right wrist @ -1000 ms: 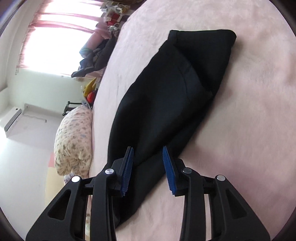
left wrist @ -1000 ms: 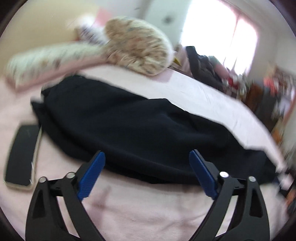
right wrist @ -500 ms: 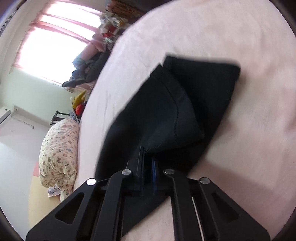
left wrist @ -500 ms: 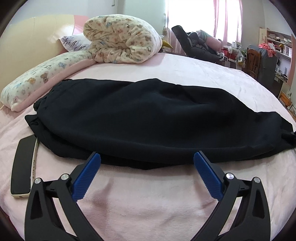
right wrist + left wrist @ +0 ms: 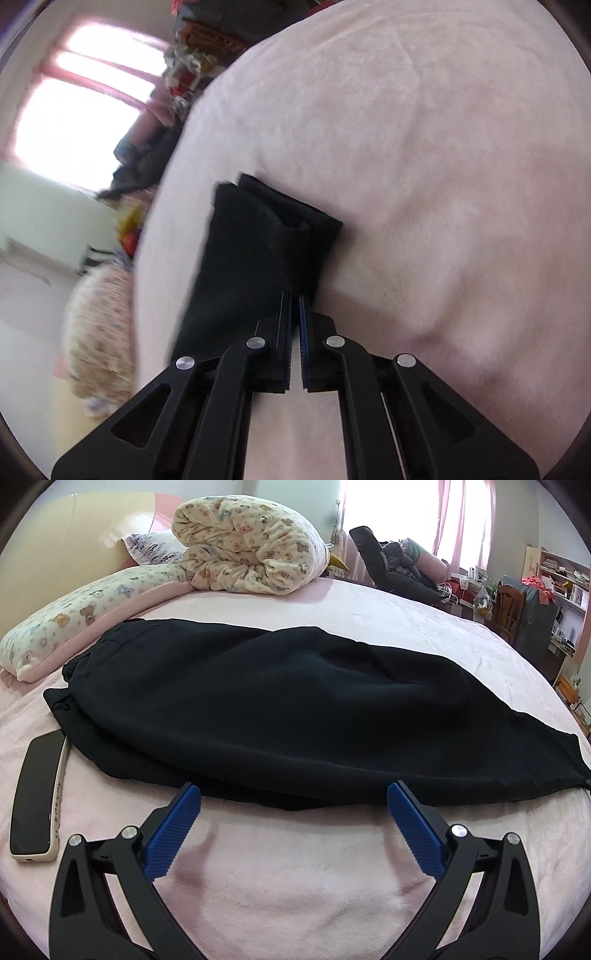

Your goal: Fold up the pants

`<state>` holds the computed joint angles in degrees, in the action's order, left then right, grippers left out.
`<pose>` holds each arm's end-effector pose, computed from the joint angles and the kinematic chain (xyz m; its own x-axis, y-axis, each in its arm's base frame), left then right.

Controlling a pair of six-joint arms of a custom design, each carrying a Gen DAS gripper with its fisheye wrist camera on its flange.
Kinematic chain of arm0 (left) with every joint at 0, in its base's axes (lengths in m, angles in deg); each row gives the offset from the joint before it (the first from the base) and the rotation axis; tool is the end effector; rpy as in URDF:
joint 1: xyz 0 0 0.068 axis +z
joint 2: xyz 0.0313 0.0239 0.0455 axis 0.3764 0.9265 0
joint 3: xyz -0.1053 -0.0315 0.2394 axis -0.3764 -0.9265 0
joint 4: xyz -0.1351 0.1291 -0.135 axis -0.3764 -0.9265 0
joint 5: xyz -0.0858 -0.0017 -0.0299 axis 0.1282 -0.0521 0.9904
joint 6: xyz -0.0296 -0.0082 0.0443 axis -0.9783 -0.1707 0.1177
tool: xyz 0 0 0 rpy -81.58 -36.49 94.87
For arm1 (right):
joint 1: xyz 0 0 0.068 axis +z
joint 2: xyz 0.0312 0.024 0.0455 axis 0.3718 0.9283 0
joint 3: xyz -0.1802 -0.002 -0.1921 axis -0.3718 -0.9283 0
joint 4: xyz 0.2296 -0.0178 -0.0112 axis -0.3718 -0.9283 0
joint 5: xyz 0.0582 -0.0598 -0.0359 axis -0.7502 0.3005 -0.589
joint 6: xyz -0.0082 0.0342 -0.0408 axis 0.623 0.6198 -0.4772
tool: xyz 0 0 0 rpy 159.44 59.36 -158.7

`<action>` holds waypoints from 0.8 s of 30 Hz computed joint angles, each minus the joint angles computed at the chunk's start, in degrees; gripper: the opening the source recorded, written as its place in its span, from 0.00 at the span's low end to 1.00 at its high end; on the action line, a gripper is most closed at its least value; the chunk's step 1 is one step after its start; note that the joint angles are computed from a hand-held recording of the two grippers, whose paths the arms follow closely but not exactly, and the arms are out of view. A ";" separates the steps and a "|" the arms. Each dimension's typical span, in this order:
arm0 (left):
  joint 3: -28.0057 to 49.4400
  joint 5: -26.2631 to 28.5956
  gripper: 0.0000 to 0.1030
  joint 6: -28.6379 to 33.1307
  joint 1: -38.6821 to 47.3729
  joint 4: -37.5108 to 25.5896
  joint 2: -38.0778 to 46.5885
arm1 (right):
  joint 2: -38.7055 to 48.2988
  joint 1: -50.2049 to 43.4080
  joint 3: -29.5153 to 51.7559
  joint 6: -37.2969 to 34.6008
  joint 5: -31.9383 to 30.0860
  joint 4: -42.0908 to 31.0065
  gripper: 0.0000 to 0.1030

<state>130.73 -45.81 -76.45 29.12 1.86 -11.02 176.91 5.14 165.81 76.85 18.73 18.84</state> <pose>0.1853 0.0315 0.2548 -0.5610 -0.3877 -0.7314 -0.5010 0.8624 -0.0728 0.4473 -0.1128 0.1867 -0.6192 0.7427 -0.2548 0.3397 0.5460 0.7659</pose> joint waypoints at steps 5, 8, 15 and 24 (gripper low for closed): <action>0.20 1.49 0.98 -0.41 0.78 -0.13 0.40 | -3.51 -3.51 -5.80 3.86 -0.38 7.36 0.47; 0.33 2.43 0.98 -0.77 1.39 -0.37 0.64 | -2.35 -4.05 -5.82 4.36 0.35 8.60 0.49; 0.26 2.85 0.98 -1.07 1.63 -0.26 1.30 | 4.31 -1.56 4.46 3.38 1.00 2.75 0.49; -0.09 3.20 0.98 -1.58 2.99 0.49 0.43 | 4.38 -0.99 0.05 6.07 2.01 13.12 0.17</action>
<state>130.64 -42.61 -78.03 32.11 2.35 -10.58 181.29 4.16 165.85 82.93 20.74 31.96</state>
